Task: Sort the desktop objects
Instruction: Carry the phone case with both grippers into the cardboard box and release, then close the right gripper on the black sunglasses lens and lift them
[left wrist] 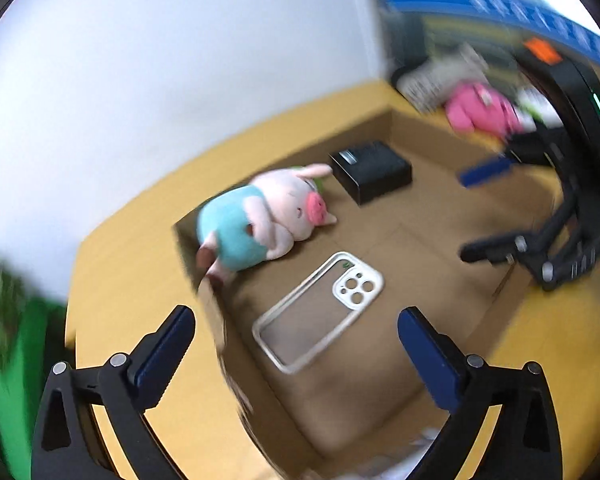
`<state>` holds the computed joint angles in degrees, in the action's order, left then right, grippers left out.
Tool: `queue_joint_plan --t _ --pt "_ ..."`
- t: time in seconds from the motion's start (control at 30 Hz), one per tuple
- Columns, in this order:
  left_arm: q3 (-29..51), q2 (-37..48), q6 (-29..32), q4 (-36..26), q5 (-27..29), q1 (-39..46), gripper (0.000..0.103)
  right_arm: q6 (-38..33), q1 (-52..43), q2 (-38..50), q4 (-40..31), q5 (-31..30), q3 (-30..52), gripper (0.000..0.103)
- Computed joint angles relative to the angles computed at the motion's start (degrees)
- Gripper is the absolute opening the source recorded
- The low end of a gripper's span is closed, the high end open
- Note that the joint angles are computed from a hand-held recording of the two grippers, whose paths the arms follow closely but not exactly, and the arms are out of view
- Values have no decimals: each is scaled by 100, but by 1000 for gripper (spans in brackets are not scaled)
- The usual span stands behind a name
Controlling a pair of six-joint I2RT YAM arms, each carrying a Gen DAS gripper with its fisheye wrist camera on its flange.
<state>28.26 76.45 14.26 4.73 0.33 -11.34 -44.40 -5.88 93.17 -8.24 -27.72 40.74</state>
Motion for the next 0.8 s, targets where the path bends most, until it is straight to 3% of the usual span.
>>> queue_joint_plan --t 0.17,0.37,0.47,0.57,0.73,0.8 --pt "-1295 -1473 -2075 512 -694 -789 103 -157 -843 -1213 -360 -418 -740 80" --pt "-1779 -2679 -3814 17 -2373 -2806 103 -882 -1658 -2700 -1030 -907 -1504 80" --pt "-1655 -2523 -4493 -184 -3211 -3754 103 -1441 -2236 -3078 -1608 -1277 -1541 80" --pt "-1496 -2136 -4929 -143 -3578 -4279 103 -2034 -2753 -3046 -2117 -1584 -1421 80" --pt "-1347 -1493 -5290 150 -3573 -4713 103 -3400 -3717 -2534 -2870 -2021 -1153 80" --pt "-1305 -1127 -5418 360 -3490 -4777 103 -3986 -4051 -1919 -3033 -2029 -937 80"
